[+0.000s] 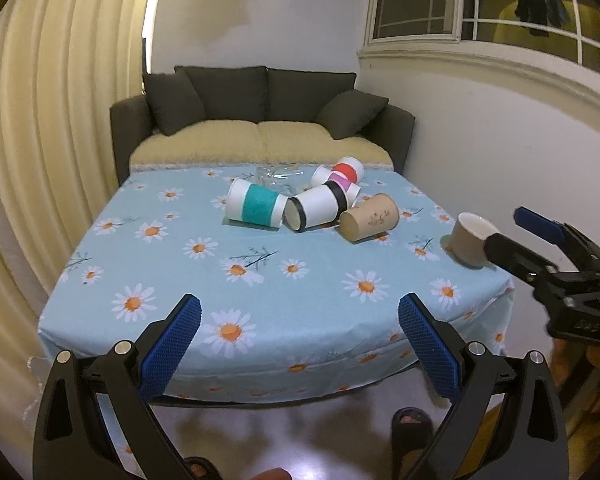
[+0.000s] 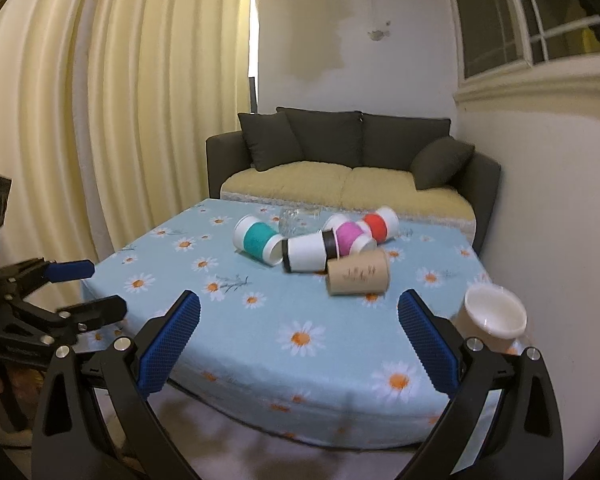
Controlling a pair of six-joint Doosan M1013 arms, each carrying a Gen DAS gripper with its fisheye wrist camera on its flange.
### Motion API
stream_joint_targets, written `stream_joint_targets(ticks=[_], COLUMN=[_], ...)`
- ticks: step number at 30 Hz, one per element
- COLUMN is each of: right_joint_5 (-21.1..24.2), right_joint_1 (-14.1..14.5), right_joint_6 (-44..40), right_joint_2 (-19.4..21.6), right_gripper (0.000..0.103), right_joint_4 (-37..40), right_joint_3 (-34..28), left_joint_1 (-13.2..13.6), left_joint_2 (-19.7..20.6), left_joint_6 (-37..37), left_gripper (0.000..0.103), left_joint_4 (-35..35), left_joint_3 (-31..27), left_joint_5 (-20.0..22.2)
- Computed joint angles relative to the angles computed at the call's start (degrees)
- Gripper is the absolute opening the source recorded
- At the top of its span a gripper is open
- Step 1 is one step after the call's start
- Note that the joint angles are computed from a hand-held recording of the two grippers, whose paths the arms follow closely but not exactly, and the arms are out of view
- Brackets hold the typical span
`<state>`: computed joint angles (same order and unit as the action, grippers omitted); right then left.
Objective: Flip cup upright
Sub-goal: 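Reach the right tool toward the teal-banded white cup lying on its side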
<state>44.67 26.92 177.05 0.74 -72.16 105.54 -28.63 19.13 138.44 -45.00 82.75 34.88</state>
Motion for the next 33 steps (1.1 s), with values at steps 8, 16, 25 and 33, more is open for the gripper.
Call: stream_joint_targets(ticks=[8,16,25,33], right_joint_5=[-12.2,-0.7,21.6,32.6], right_joint_1=[-9.5,-19.3,-21.1,-20.4], right_joint_6=[-36.2,-96.2,-108.6,-110.3], right_joint_2=[3.5,15.4,28.8,36.6], right_gripper=[0.098,0.098,0.091,0.081], right_joint_4=[23.8,77.4,83.4,76.7], right_joint_3=[-7.7,-26.6,-45.5,-54.7], left_joint_1=[0.0,0.5,1.2,1.4], left_joint_2=[6.1,11.4,17.3,19.7], left_joint_6=[-11.8,-22.2,-31.1,-30.2], left_gripper=[0.097,0.097,0.097,0.097], left_joint_4=[6.2,6.6,10.3,13.2], left_joint_3=[-10.8,-18.5,-25.7,-28.1], left_joint_5=[6.7,11.2,14.5,15.7])
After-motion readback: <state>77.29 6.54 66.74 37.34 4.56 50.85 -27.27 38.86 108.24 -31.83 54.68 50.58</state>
